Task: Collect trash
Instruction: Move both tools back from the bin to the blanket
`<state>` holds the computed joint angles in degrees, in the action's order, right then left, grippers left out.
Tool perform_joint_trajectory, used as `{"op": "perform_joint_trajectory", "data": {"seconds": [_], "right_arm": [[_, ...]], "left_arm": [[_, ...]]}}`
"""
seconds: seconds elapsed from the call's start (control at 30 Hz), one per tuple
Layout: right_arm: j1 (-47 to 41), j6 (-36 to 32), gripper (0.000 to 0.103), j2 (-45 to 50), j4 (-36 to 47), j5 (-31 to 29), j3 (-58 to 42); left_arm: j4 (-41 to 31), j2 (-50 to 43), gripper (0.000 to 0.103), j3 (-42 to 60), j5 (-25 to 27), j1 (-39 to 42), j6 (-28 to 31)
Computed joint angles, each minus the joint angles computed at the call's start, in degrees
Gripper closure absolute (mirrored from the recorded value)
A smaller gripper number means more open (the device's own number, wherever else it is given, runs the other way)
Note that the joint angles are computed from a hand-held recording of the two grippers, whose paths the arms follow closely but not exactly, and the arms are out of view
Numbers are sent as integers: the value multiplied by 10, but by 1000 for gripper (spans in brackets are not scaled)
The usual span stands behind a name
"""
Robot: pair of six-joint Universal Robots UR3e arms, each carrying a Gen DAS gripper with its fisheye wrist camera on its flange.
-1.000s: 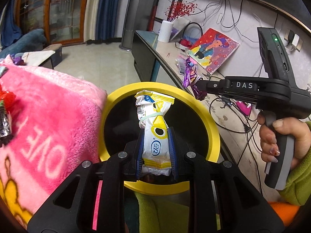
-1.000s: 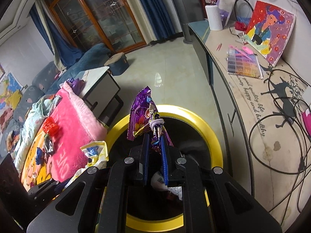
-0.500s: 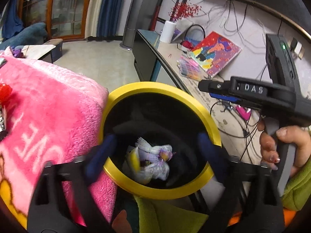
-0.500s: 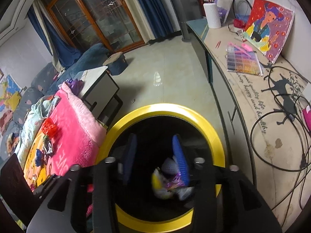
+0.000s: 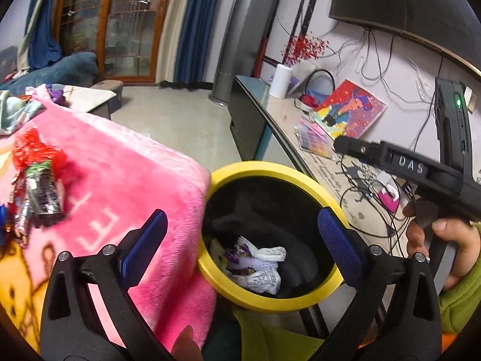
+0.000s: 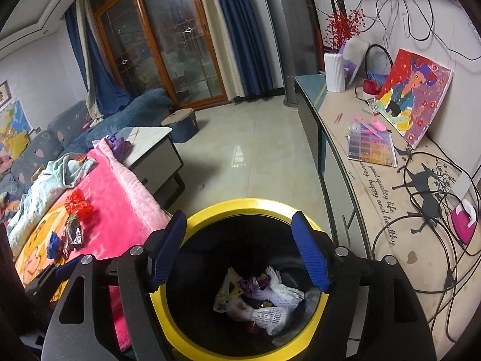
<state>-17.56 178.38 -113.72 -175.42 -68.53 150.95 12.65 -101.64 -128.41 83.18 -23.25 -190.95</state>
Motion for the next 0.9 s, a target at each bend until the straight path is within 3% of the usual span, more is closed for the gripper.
{"op": "perform_joint_trajectory", "data": {"seconds": [0.6, 0.9], "right_arm": [[169, 49, 27, 39, -43, -92, -44], [256, 57, 23, 82, -72, -146, -78]], "left_arm": [[-2, 161, 11, -105, 63, 66, -14], [-35, 275, 11, -174, 31, 159, -3]]}}
